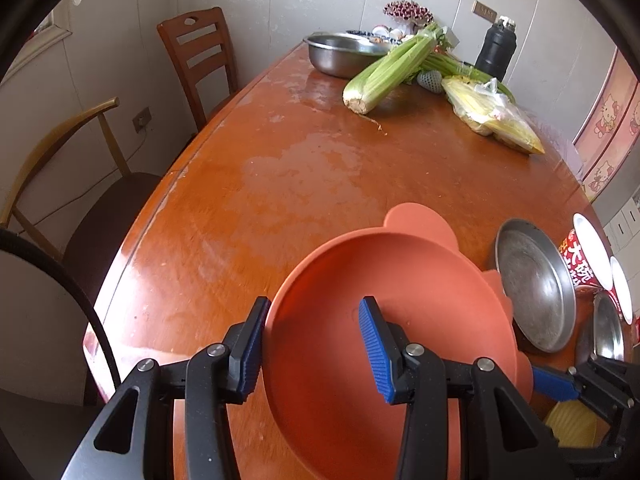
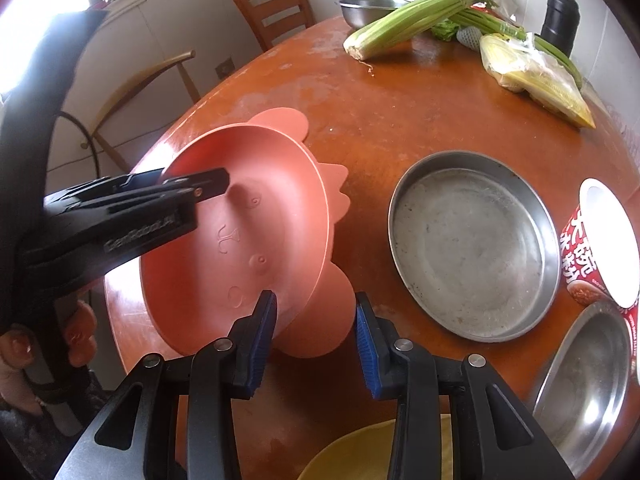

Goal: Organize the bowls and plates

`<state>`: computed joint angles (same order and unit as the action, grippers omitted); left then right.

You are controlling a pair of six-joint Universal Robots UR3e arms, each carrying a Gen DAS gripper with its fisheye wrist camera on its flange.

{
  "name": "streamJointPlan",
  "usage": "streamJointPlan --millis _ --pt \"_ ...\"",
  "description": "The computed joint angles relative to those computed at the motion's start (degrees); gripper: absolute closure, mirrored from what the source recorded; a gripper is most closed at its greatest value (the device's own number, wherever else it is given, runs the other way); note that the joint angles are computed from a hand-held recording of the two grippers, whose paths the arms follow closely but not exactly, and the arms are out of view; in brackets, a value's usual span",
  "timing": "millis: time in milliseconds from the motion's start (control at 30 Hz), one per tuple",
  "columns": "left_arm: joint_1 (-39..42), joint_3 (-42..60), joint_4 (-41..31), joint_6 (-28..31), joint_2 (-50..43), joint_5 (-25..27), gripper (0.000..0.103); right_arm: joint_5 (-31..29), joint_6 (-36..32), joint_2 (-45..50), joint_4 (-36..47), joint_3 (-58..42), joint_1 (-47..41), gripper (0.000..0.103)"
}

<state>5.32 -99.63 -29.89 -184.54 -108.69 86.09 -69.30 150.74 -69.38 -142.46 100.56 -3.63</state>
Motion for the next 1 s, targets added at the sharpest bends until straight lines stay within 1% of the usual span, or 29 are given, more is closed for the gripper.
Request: streamJointPlan --millis 200,400,433,500,767,1000 --pt "-0.28 3.94 -0.73 0.60 -3.52 -0.51 0.058 0.94 1.03 1.05 1.50 -0.93 -0.40 0.062" --pt "-0.94 7.43 -1.81 1.25 -6.06 -2.97 0.058 1.98 1.21 0.72 1.33 -0.17 -0.44 0.062" --pt "-1.71 8.29 -1.84 1.48 -6.83 -1.84 0.058 1.36 1.39 0.70 0.68 0.00 -0.11 0.062" --pt "-2.24 9.66 -2.50 1.75 -7.96 -1.32 0.058 0.97 2.14 1.24 0.32 -0.35 0.01 0.062" --pt "-1.36 9.97 -1.02 1.74 -8.87 -3.72 0.058 2.47 2.37 0.67 0.21 0.67 -0.67 0.062" --pt "-1.30 9.22 0.31 1.87 -7.79 -2.34 0.058 3.01 2.87 -0.79 -0.24 1.72 -2.06 0.062"
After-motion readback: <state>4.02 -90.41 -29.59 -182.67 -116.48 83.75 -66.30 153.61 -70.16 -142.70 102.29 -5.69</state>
